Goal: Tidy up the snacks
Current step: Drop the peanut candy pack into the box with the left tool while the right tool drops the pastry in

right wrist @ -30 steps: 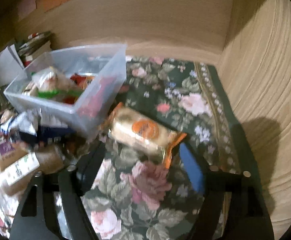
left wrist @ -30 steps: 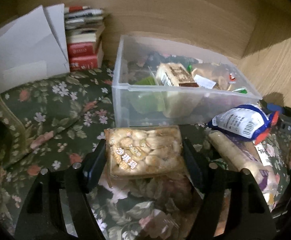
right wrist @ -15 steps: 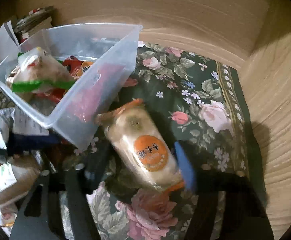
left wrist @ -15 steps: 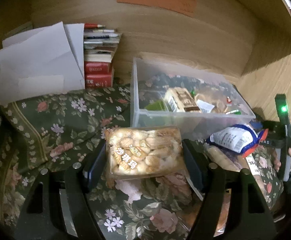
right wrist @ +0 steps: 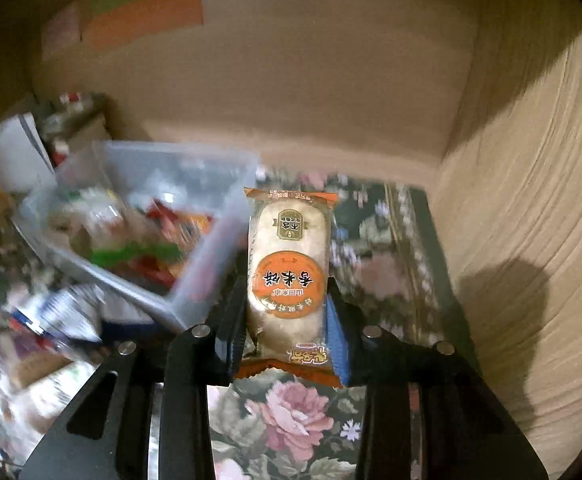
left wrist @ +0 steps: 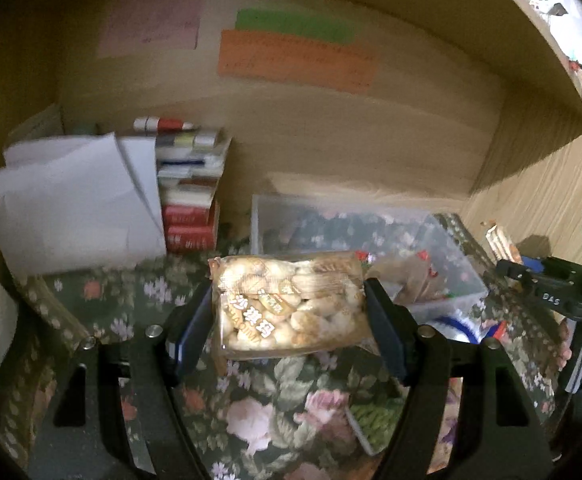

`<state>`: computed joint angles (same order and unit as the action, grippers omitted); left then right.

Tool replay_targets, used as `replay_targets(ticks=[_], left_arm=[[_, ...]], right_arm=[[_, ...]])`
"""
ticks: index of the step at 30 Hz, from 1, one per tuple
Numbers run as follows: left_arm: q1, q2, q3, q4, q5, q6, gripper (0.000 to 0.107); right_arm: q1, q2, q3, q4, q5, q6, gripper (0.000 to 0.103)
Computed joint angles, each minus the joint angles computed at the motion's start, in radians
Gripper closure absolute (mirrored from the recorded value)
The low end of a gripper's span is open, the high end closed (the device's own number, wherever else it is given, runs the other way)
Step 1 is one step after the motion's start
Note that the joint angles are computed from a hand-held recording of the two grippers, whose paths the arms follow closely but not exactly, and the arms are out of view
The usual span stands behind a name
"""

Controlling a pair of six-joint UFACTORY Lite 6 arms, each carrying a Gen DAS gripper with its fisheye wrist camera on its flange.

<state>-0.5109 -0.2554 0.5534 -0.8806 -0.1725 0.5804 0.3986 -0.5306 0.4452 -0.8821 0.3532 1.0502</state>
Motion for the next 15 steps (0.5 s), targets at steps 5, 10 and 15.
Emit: replay_targets(ticks=[5,10,15], left_arm=[[-0.011,0.06,0.098,-0.087,0.007,0.098,0.034],[-0.022,0.134,0.189,-0.144,-0.008,0.167,0.034],[-0.008,0.24,0.288,-0.108,-0.001,0.143,0.034]], right_arm=[[0.078,0.032,0.096,-0.065,0.015,0.087,0.071],[0.095,0.122,0.159,-0.175,-0.036,0.185,0.071],[0.104,0.264,0.232,-0.353,-0.087,0.366,0.071]])
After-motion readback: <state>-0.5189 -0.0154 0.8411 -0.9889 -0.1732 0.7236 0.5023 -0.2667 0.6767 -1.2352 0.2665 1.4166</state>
